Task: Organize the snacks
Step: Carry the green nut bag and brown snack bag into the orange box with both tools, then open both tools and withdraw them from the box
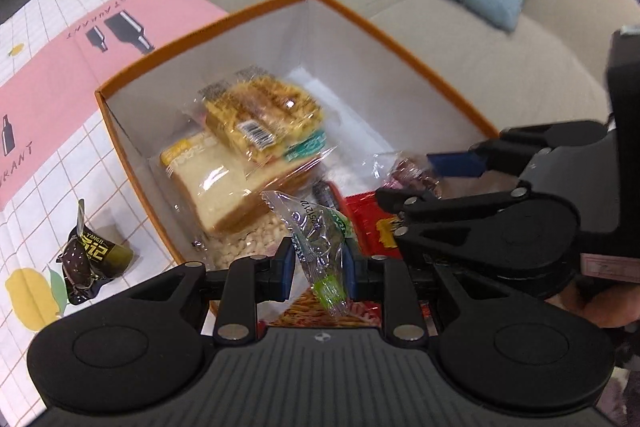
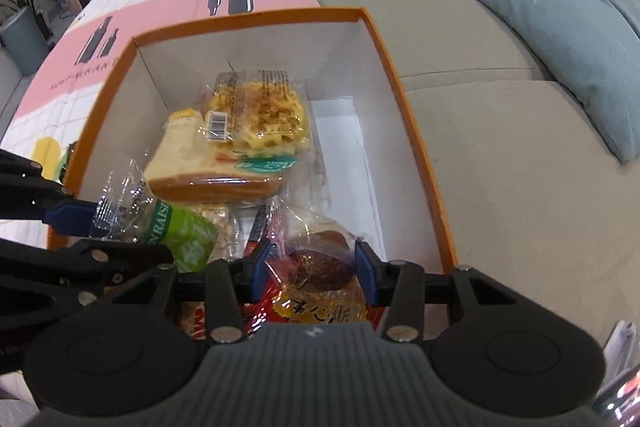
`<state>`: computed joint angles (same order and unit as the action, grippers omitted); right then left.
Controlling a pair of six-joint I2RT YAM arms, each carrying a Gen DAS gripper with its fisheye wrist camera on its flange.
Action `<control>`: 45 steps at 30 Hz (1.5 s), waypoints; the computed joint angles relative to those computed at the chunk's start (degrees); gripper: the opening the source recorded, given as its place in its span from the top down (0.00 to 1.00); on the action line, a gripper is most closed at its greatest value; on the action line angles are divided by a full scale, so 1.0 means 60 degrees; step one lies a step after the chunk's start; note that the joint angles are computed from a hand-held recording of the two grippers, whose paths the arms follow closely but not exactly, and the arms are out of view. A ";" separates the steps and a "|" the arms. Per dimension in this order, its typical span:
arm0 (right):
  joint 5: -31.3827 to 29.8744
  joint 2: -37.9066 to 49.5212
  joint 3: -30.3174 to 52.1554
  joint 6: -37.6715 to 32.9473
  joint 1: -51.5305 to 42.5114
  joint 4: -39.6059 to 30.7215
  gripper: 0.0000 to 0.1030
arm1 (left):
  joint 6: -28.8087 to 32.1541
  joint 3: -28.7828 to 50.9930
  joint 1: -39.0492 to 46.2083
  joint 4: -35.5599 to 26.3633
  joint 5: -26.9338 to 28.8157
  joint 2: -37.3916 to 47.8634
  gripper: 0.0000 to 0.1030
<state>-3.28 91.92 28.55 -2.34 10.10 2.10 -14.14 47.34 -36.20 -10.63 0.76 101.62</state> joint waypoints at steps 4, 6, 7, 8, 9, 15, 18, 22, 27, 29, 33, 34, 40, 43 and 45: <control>0.0177 0.0564 0.0345 -0.0190 0.0179 0.0082 0.58 | 0.0117 0.0311 0.0144 -0.0214 0.0038 0.0468 0.73; 0.0271 0.0851 0.0503 -0.0168 0.0277 0.0093 0.57 | 0.0187 0.0414 0.0139 -0.0280 -0.0057 0.0607 0.73; 0.0294 0.0971 0.0566 -0.0169 0.0289 0.0095 0.57 | 0.0234 0.0444 0.0128 -0.0295 -0.0097 0.0662 0.72; 0.0336 0.1104 0.0642 -0.0157 0.0323 0.0089 0.57 | 0.0265 0.0462 0.0114 -0.0315 -0.0117 0.0697 0.72; 0.0391 0.1183 0.0680 -0.0127 0.0351 0.0083 0.57 | 0.0312 0.0470 0.0083 -0.0331 -0.0147 0.0698 0.71; 0.0454 0.1327 0.0794 0.0008 0.0402 0.0009 0.57 | 0.0377 0.0585 0.0054 -0.0507 -0.0227 0.0756 0.69; 0.0407 0.1294 0.0877 0.0076 0.0389 -0.0166 0.56 | 0.0333 0.0517 0.0109 -0.0586 -0.0274 0.0614 0.63; 0.0188 0.1233 0.1065 0.0248 0.0342 -0.0617 0.48 | 0.0376 0.0334 0.0218 -0.0745 -0.0342 0.0184 0.57; -0.0074 0.0931 0.1160 0.0644 0.0376 -0.1147 0.36 | 0.0317 -0.0231 0.0356 -0.0722 -0.0382 -0.0788 0.49; -0.0014 0.0592 0.1020 0.0823 0.0442 -0.1206 0.35 | 0.0353 -0.0553 0.0411 -0.0681 -0.0315 -0.1326 0.49; 0.0095 -0.0441 0.0603 0.1388 0.0573 -0.1248 0.35 | 0.0471 -0.1183 0.0256 -0.0728 -0.0634 -0.2568 0.38; 0.0113 -0.0771 0.0462 0.1579 0.0615 -0.1251 0.35 | 0.0518 -0.1403 0.0237 -0.0656 -0.0705 -0.2927 0.38; 0.0752 -0.2992 -0.0591 0.3213 0.1535 -0.1060 0.34 | 0.0397 -0.2569 0.0291 -0.0813 -0.1144 -0.5228 0.38; 0.1462 -0.4053 -0.1071 0.4063 0.2505 -0.1020 0.34 | 0.0378 -0.3572 0.0511 -0.0663 -0.1365 -0.6947 0.38; 0.2124 -0.4606 -0.1300 0.4611 0.3336 -0.1017 0.34 | 0.0288 -0.4069 0.0632 -0.0870 -0.1809 -0.7962 0.38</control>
